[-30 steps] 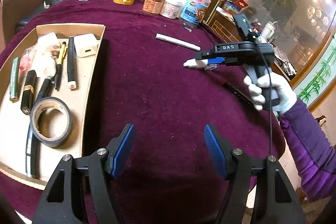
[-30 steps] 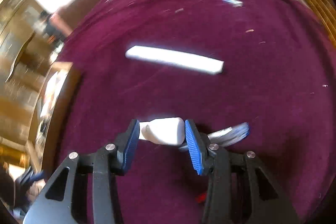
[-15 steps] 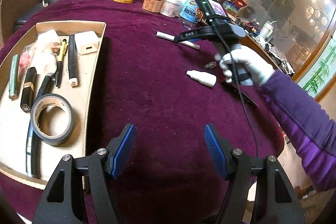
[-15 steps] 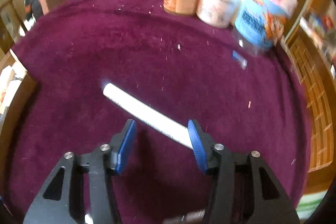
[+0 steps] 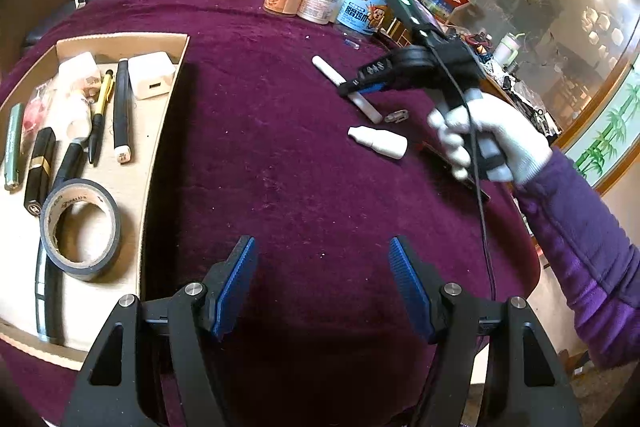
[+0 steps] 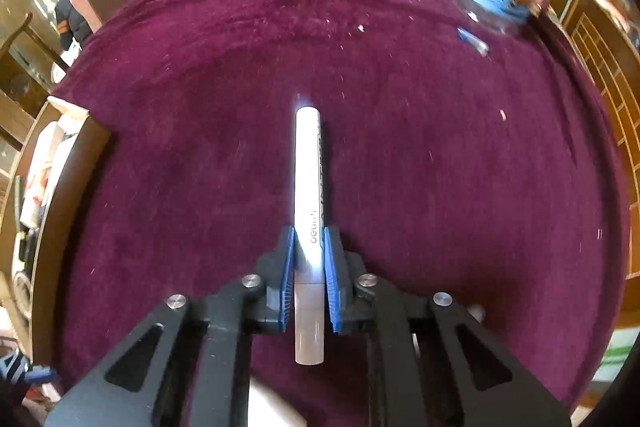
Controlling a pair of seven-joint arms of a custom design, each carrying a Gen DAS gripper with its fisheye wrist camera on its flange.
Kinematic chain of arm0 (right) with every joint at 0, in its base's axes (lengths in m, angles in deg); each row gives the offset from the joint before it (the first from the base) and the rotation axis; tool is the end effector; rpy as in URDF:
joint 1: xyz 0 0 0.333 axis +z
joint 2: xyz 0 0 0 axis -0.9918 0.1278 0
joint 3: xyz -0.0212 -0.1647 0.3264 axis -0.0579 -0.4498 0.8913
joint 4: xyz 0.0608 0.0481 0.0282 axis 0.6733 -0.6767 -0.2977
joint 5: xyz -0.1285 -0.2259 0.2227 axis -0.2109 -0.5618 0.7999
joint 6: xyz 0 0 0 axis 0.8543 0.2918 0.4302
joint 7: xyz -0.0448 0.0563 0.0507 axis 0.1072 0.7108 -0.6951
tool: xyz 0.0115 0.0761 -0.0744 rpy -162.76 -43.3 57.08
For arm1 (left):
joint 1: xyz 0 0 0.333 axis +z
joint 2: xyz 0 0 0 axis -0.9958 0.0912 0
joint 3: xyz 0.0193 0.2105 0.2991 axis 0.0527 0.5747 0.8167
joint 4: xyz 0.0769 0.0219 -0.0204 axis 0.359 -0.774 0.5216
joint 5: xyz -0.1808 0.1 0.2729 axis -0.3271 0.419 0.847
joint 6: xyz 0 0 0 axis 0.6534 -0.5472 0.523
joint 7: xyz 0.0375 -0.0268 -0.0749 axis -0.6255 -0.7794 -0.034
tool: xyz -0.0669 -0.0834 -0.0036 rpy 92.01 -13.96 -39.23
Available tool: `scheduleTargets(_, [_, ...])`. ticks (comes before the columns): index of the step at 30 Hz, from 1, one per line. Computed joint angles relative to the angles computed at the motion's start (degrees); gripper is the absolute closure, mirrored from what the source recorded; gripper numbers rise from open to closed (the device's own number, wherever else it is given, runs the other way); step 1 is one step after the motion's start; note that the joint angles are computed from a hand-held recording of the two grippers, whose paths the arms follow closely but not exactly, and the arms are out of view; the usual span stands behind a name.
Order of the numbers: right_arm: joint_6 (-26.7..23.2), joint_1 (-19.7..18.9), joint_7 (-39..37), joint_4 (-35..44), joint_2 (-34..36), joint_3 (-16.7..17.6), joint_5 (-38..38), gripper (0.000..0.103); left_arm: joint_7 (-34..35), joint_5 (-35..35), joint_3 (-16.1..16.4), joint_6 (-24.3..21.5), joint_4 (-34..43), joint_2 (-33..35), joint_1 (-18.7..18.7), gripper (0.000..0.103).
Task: Organize rigid objects
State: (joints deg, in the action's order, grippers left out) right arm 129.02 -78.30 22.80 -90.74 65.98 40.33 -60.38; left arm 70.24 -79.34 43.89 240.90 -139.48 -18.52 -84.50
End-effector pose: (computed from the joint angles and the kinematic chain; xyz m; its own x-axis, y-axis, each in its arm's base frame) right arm 0.7487 0.0502 0.4211 0.1505 -0.9795 -0.1342 -0.9059 -0.0823 -0.4154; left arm 0.5777 -0.1552 0.4322 -0.4324 -0.8230 0.3683 -0.7974 0.1583 -0.5823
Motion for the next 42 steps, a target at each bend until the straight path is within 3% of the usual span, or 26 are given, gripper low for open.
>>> scheduleTargets(8, [15.4,-5.3,-10.6,-26.8,-16.1,5.0,14.3,0.091,-2.2,5.8,-0.4,-0.4,2.7,1.4,-1.6,0.041])
scheduleTargets(10, [17.8,-5.5,-13.3,-32.2,-19.0,5.3,17.4,0.091,-6.3,9.0,-0.2,-1.5,5.4,3.3,-2.6,0.041])
scheduleTargets(13, [21.5,-3.0,-12.1,-37.1,-20.7,2.8,16.4,0.091,-15.5,14.6,0.4,-3.3,10.4,6.9,-4.4,0.041])
scheduleTargets(15, [21.3,-4.7,-14.1,-39.1,-21.6,3.9,19.4,0.091,-21.6,18.5,0.9,-4.0,14.0,9.6,-6.0,0.041])
scheduleTargets(19, [20.4,-8.1,-23.4,-40.3,-22.1,7.4,31.4,0.090,-35.8,28.2,4.9,-4.7,22.8,16.1,-11.6,0.041])
scheduleTargets(21, [20.5,-7.9,-26.4,-40.7,-22.2,7.3,34.9,0.090,-45.8,36.1,8.1,-8.6,29.2,20.2,-14.7,0.041])
scheduleTargets(23, [20.3,-7.7,-28.8,-41.2,-22.4,7.1,37.9,0.089,-48.3,39.4,10.7,-7.0,31.0,21.4,-17.6,0.035])
scheduleTargets(25, [20.9,-7.5,-31.6,-41.6,-22.4,7.1,41.5,0.087,-50.4,46.0,13.3,-8.3,33.5,22.7,-20.3,0.035])
scheduleTargets(27, [21.1,-6.7,-32.6,-41.6,-22.4,6.5,42.9,0.085,-50.0,50.9,14.1,-7.1,32.1,22.4,-21.4,0.041])
scheduleTargets(29, [21.8,-6.1,-33.8,-41.5,-22.3,6.3,44.7,0.083,-50.3,55.4,15.1,-4.0,28.4,20.8,-22.3,0.071])
scheduleTargets(30, [21.8,-5.9,-34.3,-41.6,-22.4,6.3,45.6,0.079,-49.8,56.5,14.4,-3.2,26.9,20.0,-21.6,0.079])
scheduleTargets(31, [21.7,-6.0,-35.2,-41.5,-22.4,6.4,46.8,0.077,-48.7,56.5,12.6,-3.3,25.7,19.3,-20.0,0.097])
scheduleTargets(32, [21.5,-5.9,-36.0,-41.3,-22.3,6.4,47.8,0.070,-47.5,56.1,10.4,-4.3,25.2,18.9,-17.9,0.103])
scheduleTargets(34, [21.9,-4.9,-36.4,-41.2,-22.3,6.0,47.9,0.061,-46.5,55.7,7.3,-5.1,23.4,17.7,-14.9,0.103])
scheduleTargets(36, [23.3,-3.4,-35.2,-41.4,-22.2,5.4,46.0,0.052,-46.2,56.2,5.1,-2.9,20.3,16.0,-12.5,0.103])
scheduleTargets(40, [28.2,0.6,-27.1,-42.2,-21.6,3.2,36.2,0.051,-42.0,51.8,-3.3,1.4,13.8,12.9,-4.3,0.103])
scheduleTargets(42, [28.6,1.3,-22.6,-41.8,-21.1,2.5,32.2,0.051,-40.3,50.0,-5.5,3.2,11.9,11.9,-2.1,0.103])
